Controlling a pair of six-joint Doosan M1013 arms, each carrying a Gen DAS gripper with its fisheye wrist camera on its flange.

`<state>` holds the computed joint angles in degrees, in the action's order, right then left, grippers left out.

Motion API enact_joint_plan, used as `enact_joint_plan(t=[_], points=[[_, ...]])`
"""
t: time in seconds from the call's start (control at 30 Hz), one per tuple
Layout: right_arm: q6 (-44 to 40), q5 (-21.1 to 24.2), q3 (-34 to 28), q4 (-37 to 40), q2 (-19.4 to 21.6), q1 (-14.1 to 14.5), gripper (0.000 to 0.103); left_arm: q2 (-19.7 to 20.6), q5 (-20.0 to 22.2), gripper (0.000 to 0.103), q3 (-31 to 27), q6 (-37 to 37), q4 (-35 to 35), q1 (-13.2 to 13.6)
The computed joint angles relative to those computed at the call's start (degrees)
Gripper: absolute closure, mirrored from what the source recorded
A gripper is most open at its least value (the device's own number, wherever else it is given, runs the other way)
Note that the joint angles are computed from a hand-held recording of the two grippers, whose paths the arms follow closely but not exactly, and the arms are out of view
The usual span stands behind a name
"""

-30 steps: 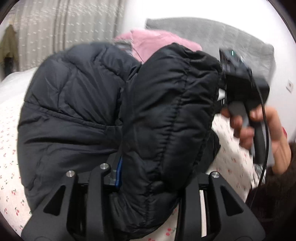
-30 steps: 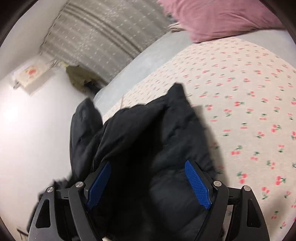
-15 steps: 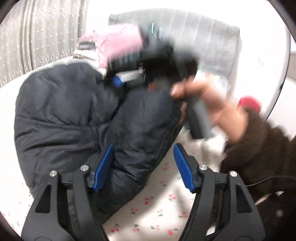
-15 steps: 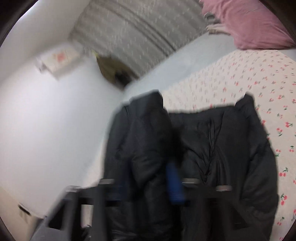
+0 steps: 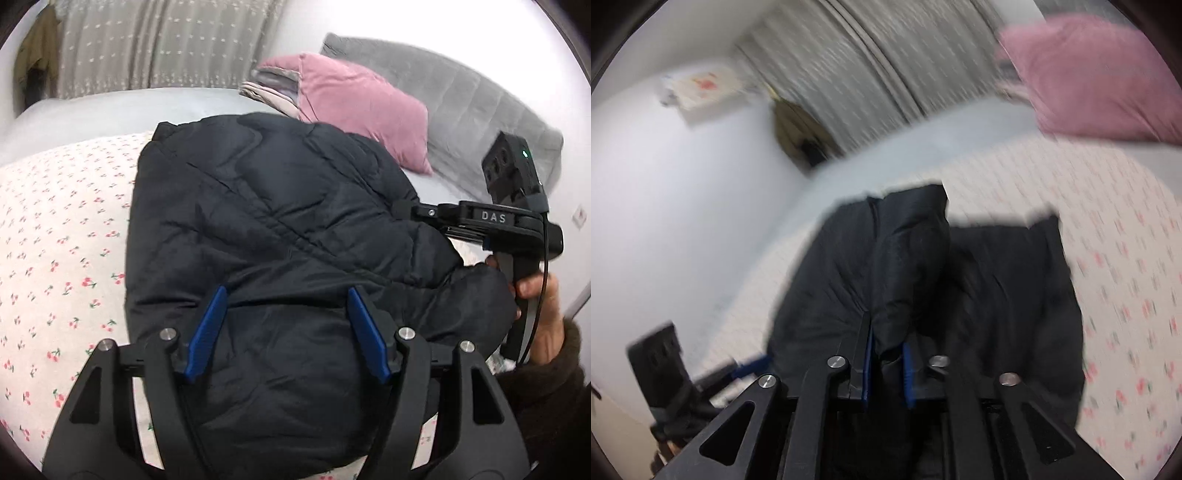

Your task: Fold large clothes

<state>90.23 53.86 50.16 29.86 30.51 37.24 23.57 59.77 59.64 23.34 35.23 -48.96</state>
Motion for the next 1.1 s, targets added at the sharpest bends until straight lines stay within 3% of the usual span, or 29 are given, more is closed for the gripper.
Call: enact_joint_plan(t=[0.1,0.17,0.2,0.23,0.27,0.33,0.5,0.57,0.67,0.7,0.73,0.77,0.83,0.97,1.03,1.1], points=[[-2.65,-1.38,2.26,1.10,-1.84,-0.52,0.074,0.82,1.53,0.035,-1.45,2.88,-0.93,-0.05],[-3.35,-2.83,3.61,2.67,-3.01,-1.11,0.043,1.72,2.19,0.035,-2.46,3.52,-0.94,-0.29],[-2.62,-4.74,5.14,2.88,-3.99,-1.49,0.017,1.83,2.44,0.035,-2.44,3.06,-0.58,-0.85],[-1.80,-6.27,5.85,2.72,-4.34,-1.55,0.013,1.90,2.29,0.034,-2.20,2.81,-0.43,-0.98],[-0.61,-7.18,6.21,2.66,-4.40,-1.64,0.013,2.03,2.53,0.034,-2.48,2.99,-0.40,-1.04],[1.22,-4.65,4.97,4.36,-3.81,-2.33,0.013,2.22,3.02,0.034,-2.23,2.60,0.41,-1.72],[6.82,7.76,-0.62,10.37,1.48,-4.06,0.013,3.19,4.37,0.031,-2.55,3.33,1.69,-2.28],[5.45,9.72,-1.38,14.76,2.50,-3.94,0.013,3.73,5.19,0.029,-3.26,3.92,1.86,-2.28],[1.56,7.95,-3.62,13.25,3.32,-2.08,0.016,4.64,6.86,0.027,-4.57,3.22,2.90,-2.34],[0.37,6.67,-4.31,11.46,3.34,-1.40,0.025,5.01,7.78,0.026,-5.15,2.58,3.75,-2.45],[-0.62,6.01,-4.85,10.13,3.30,-0.92,0.049,5.17,8.28,0.026,-5.44,1.66,4.71,-2.53],[-2.37,5.20,-5.63,8.09,3.20,-0.30,0.063,5.05,8.00,0.026,-5.34,0.12,5.90,-2.58],[-5.87,3.03,-6.97,6.55,3.33,0.21,0.075,4.36,6.43,0.026,-4.40,-3.14,7.79,-2.60],[-14.35,-5.17,-3.37,11.82,1.03,-1.14,0.078,2.84,4.29,0.026,-2.09,-10.92,12.28,-2.66],[-13.20,-6.98,-1.98,11.96,0.59,-2.05,0.078,2.67,4.38,0.026,-1.74,-12.34,12.27,-2.39],[-5.40,-6.51,-1.53,5.17,0.81,-2.82,0.078,2.79,4.58,0.026,-1.71,-12.60,10.49,-1.82]])
